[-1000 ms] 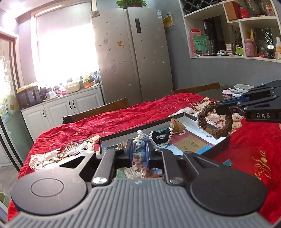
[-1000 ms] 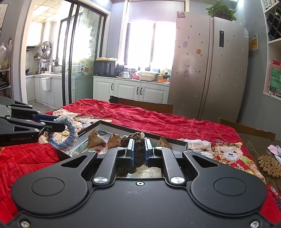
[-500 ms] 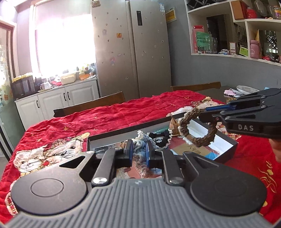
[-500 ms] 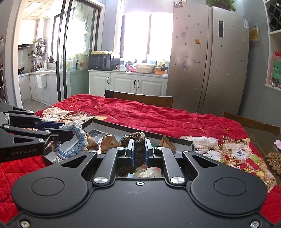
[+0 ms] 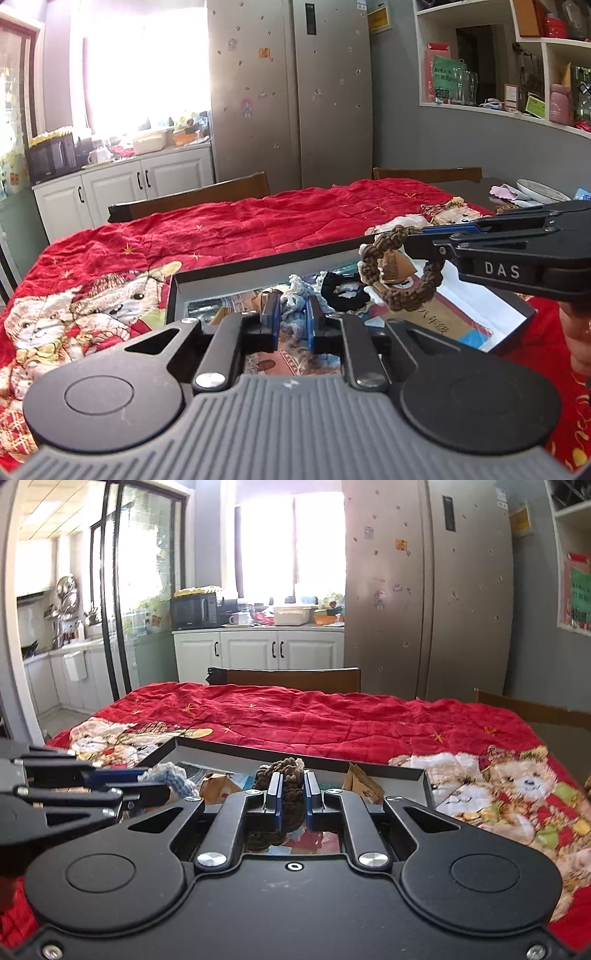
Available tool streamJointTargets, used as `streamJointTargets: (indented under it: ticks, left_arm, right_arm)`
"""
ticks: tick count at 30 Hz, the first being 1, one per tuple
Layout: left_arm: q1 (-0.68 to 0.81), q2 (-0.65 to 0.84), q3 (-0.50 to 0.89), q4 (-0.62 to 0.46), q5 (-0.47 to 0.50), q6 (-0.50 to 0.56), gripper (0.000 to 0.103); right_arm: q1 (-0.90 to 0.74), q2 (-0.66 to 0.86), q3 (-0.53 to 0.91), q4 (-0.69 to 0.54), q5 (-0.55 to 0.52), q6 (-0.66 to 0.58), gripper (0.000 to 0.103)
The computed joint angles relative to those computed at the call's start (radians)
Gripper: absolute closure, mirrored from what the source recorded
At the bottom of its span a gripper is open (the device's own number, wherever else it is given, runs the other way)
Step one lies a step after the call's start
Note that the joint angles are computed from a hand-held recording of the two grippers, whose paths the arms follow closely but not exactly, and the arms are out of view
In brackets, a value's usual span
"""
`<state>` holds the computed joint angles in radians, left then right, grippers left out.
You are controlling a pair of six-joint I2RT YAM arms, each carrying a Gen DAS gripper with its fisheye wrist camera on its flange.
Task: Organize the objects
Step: 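Carry both held scrunchies over the black box with both tools, then lower both scrunchies into the box and open both tools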
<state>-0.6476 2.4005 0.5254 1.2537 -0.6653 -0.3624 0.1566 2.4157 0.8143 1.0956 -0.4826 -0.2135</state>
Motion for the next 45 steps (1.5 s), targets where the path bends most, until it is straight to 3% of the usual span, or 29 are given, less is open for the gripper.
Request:
streamJointTargets:
  ticks: [10,45]
  left_arm:
    - [0.042,0.073,0.064,-0.005,0.038,-0.009,0.085]
    - [0.082,0.114,0.146,-0.135,0.066,-0.035,0.083]
  right_arm:
    - [0.010,0.123,0.141,-0.033,0.035,0.087,0.092]
    - [0.018,0.211,0.263,-0.119,0.063,0.081,0.092]
